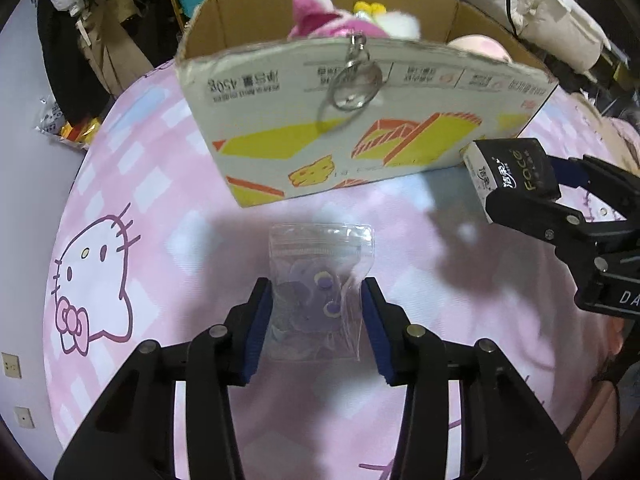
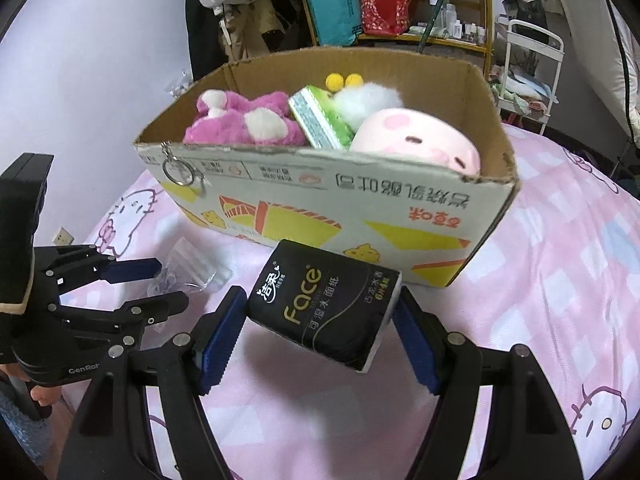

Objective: Organize soft objects
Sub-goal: 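Lift the clear bag over the box with the left tool while the right tool carries the Face pack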

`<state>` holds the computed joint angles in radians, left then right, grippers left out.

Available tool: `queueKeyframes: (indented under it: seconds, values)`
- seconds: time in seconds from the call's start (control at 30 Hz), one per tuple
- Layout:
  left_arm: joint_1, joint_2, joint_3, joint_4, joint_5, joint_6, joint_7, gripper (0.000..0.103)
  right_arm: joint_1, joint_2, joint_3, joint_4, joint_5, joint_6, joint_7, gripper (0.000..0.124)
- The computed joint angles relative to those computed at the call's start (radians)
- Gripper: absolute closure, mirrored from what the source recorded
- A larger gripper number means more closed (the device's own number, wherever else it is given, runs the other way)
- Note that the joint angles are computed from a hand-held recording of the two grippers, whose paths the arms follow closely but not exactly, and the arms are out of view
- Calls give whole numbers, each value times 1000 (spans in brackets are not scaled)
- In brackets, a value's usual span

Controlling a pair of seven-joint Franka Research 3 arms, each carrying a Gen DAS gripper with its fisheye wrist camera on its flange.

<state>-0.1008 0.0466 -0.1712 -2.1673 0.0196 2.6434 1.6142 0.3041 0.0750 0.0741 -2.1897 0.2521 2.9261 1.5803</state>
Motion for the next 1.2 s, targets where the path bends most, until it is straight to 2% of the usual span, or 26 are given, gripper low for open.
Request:
queueKeyframes:
  seconds: [0.13,0.27,0.53,0.67,0.73,0.8,0.87,0.93,0.97,1.07,1.13,1.2]
  values:
    - [-4,-49,6,-45,75,38,-85,59,5,-24,-4,-22,-26,32,30,46]
    - [-10,-106,10,-90,92,66,-145,59,2,-63,-3,-59,-48,61,49,46]
    - [11,-197,14,-158,228,194,-279,59,-26,-147,19,-129,-157,143,150,46]
    - [25,-248,4,-177,299,245,-339,59,4,-185,8,-158,-51,231,54,46]
    - [36,-273,-3,-179,341,271,-373,59,-41,-205,49,-169,-85,267,79,46]
    - [35,-283,8,-177,349,307,-378,59,-43,-218,52,-174,-73,295,68,46]
    - [62,-292,-12,-168,394,336,-418,59,-52,-225,61,-171,-62,319,57,46]
    - [90,-290,-37,-148,450,349,-463,59,-146,-231,147,-168,-86,330,79,46]
    - [108,-286,-52,-133,486,358,-491,59,-168,-232,166,-163,-91,333,79,46]
    - [130,-271,-67,-92,556,381,-538,59,-331,-230,308,-136,-146,339,114,46]
    - [129,-251,-68,-53,584,382,-554,59,-375,-227,345,-121,-169,344,124,46]
    - [167,-226,-101,1,676,379,-640,59,-460,-219,415,-92,-206,343,141,46]
